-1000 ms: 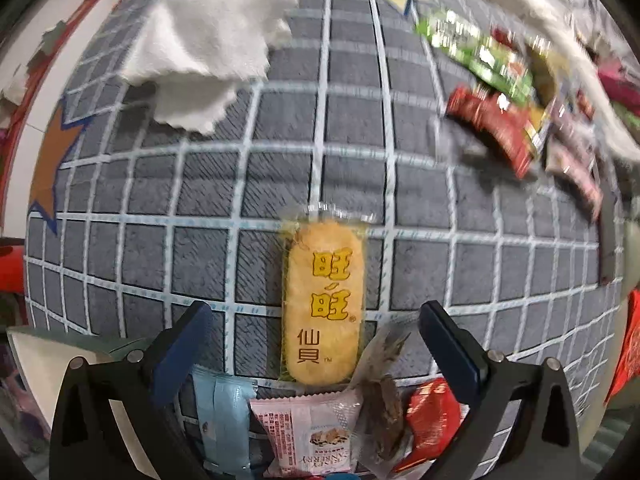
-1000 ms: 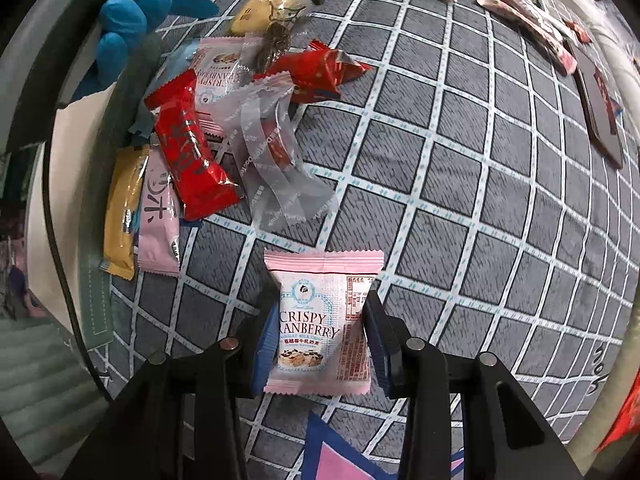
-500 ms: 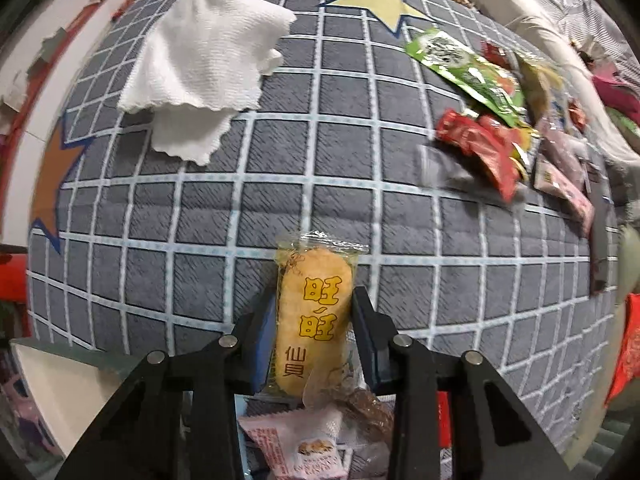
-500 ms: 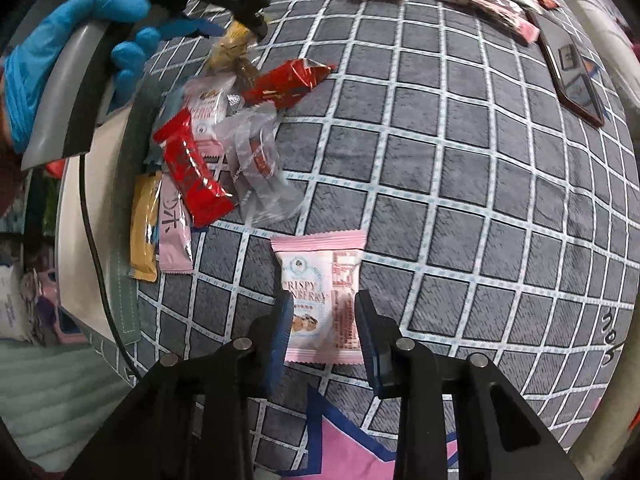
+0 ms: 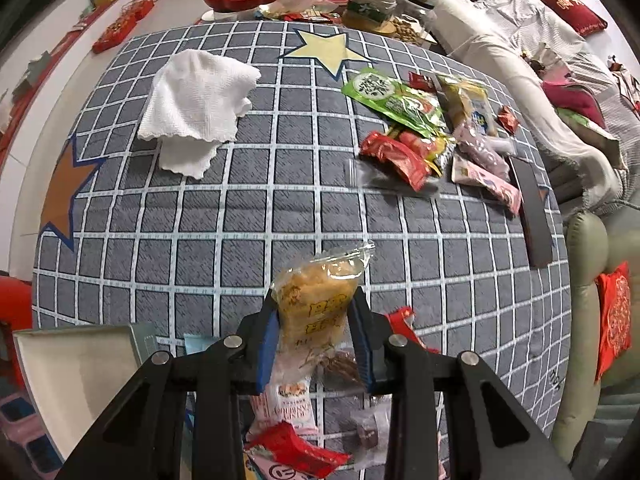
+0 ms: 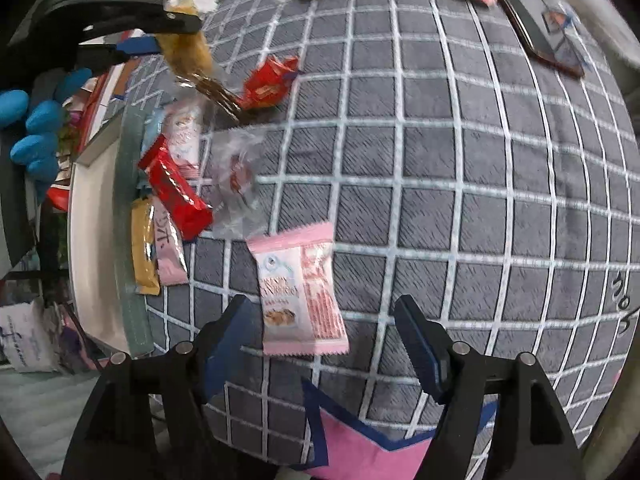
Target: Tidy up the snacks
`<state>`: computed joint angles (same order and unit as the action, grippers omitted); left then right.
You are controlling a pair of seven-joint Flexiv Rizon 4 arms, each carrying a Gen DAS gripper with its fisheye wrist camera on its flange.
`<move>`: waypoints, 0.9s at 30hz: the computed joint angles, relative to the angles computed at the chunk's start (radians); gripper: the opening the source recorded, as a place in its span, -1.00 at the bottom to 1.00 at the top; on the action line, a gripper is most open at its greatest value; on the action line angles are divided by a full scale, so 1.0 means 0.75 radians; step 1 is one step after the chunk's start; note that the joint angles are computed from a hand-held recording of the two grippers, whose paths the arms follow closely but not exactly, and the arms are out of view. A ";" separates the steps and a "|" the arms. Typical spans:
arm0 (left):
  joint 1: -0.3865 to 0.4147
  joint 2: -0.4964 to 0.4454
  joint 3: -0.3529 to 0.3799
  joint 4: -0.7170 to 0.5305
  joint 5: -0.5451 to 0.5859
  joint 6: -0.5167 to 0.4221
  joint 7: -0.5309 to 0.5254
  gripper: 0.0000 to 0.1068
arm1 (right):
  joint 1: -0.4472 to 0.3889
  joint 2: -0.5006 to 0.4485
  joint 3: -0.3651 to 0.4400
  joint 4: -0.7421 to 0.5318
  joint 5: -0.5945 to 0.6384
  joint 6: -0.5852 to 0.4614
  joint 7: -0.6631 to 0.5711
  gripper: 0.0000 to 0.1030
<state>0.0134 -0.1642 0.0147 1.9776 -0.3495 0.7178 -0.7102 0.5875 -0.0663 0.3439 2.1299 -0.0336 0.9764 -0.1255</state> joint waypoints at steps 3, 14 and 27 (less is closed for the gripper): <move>0.010 0.000 0.008 0.011 0.001 -0.015 0.009 -0.33 | 0.007 -0.081 -0.009 -0.084 0.012 -0.038 -0.048 0.46; 0.049 0.103 0.040 0.044 -0.075 -0.102 0.091 -0.34 | 0.038 -0.145 -0.010 -0.180 0.016 -0.171 -0.087 -0.20; 0.182 0.264 0.168 0.030 -0.081 -0.331 0.135 -0.35 | 0.003 0.006 -0.011 -0.235 0.056 -0.221 -0.125 -0.20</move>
<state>0.1501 0.0342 0.1410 1.9999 -0.4101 0.4693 -0.6087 0.5894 -0.0621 0.3354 1.9539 0.0082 0.8107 -0.2196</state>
